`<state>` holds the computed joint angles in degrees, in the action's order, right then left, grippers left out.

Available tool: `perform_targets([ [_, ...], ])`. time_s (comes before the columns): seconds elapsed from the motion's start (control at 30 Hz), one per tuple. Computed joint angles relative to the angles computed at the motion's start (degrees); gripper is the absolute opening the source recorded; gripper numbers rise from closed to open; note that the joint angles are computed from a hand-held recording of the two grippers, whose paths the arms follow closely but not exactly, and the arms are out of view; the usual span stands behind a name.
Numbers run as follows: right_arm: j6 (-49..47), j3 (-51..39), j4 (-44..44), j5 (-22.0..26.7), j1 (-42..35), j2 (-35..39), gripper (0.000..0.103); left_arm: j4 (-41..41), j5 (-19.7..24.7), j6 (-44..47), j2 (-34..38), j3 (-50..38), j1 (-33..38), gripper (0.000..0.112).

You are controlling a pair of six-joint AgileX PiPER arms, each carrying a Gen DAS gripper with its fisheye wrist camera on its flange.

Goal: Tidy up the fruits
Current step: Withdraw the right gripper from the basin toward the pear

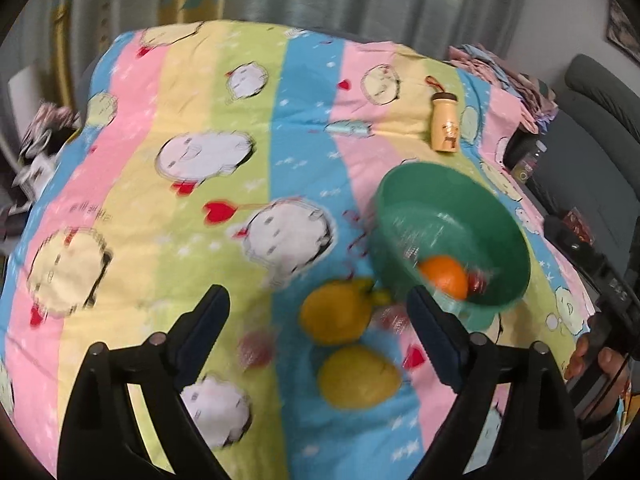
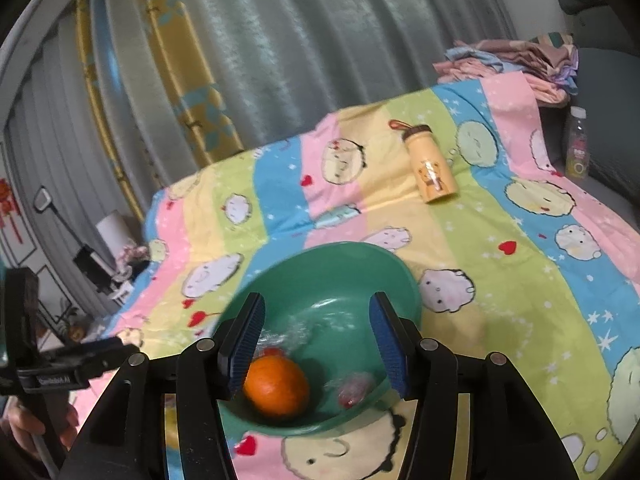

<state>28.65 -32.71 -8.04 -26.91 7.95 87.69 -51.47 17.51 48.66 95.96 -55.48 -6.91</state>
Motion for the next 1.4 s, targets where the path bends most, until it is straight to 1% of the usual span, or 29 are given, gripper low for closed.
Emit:
perform_targets([
  [0.07, 3.3, 2.8, -4.6, -2.6, 0.8, -1.0, 0.06, -3.6, 1.6, 3.4, -1.4, 2.7, 1.9, 0.091],
  [0.1, 5.8, 4.1, -8.4, -3.7, 1.0, -1.5, 0.06, -6.1, 2.5, 5.7, -2.1, 4.2, 3.0, 0.093],
  [0.13, 8.5, 5.0, -12.2, -4.5, 1.2, -1.7, 0.061, -7.7, 3.3, 7.1, -2.7, 5.5, 3.8, 0.099],
  [0.17, 12.0, 5.6, -16.7, -4.7, 1.4, -1.8, 0.061, -8.6, 4.0, 8.2, -3.2, 6.4, 4.3, 0.101],
  [0.23, 18.3, 5.7, -24.8, -4.9, 2.0, -1.5, 0.061, -12.0, 5.0, 12.0, -4.6, 8.9, 5.2, 0.102],
  [0.37, 25.7, 4.5, -33.7, -3.2, 5.4, -0.1, 0.061, -15.3, 7.4, 15.6, -6.6, 12.1, 6.4, 0.102],
  [0.47, 28.8, 2.9, -36.0, -0.5, 8.6, 1.8, 0.061, -18.6, 10.3, 19.0, -7.2, 13.6, 7.5, 0.102],
  [0.57, 28.8, 1.2, -34.8, 4.2, 11.8, 2.9, 0.061, -16.9, 13.2, 16.5, -6.9, 13.4, 8.3, 0.102],
  [0.63, 29.4, 0.9, -35.1, 5.4, 12.8, 2.9, 0.061, -17.1, 17.6, 16.7, -6.0, 13.0, 9.8, 0.102],
  [0.7, 30.2, 0.6, -35.7, 6.5, 13.5, 2.6, 0.061, -20.7, 23.8, 20.1, -4.4, 13.4, 12.7, 0.102],
  [0.73, 29.9, 0.6, -35.0, 7.3, 14.0, 2.3, 0.061, -23.2, 28.0, 22.9, -3.0, 13.8, 14.7, 0.103],
  [0.77, 29.9, 0.4, -35.0, 8.2, 14.5, 2.2, 0.061, -24.4, 29.9, 24.4, -2.6, 14.2, 15.5, 0.103],
  [0.8, 29.2, 0.4, -34.1, 9.0, 15.1, 2.0, 0.061, -25.5, 31.2, 25.9, -2.3, 14.7, 16.1, 0.103],
  [0.83, 28.6, 0.5, -33.4, 9.5, 15.5, 1.9, 0.061, -25.8, 31.4, 27.0, -2.3, 15.1, 16.2, 0.103],
  [0.9, 27.6, 0.3, -32.2, 10.3, 16.1, 2.2, 0.061, -26.7, 30.0, 29.9, -3.2, 16.1, 15.6, 0.103],
  [0.93, 26.9, 0.3, -31.4, 10.6, 16.4, 2.3, 0.061, -28.8, 30.9, 33.6, -3.3, 17.2, 16.1, 0.103],
  [1.0, 26.9, -0.1, -31.3, 11.0, 16.7, 3.2, 0.061, -33.1, 34.2, 40.7, -2.8, 19.3, 17.6, 0.103],
  [1.07, 27.4, -0.5, -31.9, 10.9, 16.8, 4.0, 0.061, -33.6, 36.6, 43.6, -1.0, 18.9, 18.6, 0.103],
  [1.13, 27.3, -0.9, -32.0, 10.6, 16.8, 4.9, 0.062, -31.5, 34.5, 41.0, -0.2, 17.4, 17.7, 0.103],
  [1.2, 27.6, -1.5, -32.4, 10.4, 16.8, 5.9, 0.062, -30.6, 27.3, 37.6, -0.8, 16.4, 14.8, 0.103],
  [1.23, 27.6, -1.8, -32.5, 10.3, 16.8, 6.4, 0.062, -31.3, 24.8, 37.8, -0.8, 16.3, 13.8, 0.103],
  [1.3, 27.1, -2.7, -32.4, 10.3, 16.9, 7.5, 0.062, -33.1, 23.2, 39.3, 0.4, 15.6, 13.0, 0.103],
  [1.37, 26.7, -3.9, -32.5, 11.1, 17.1, 8.6, 0.062, -32.8, 24.3, 39.3, 2.4, 14.4, 13.2, 0.103],
  [1.4, 26.7, -4.8, -32.7, 12.0, 17.3, 9.4, 0.062, -33.1, 24.0, 39.5, 3.2, 13.8, 12.8, 0.102],
])
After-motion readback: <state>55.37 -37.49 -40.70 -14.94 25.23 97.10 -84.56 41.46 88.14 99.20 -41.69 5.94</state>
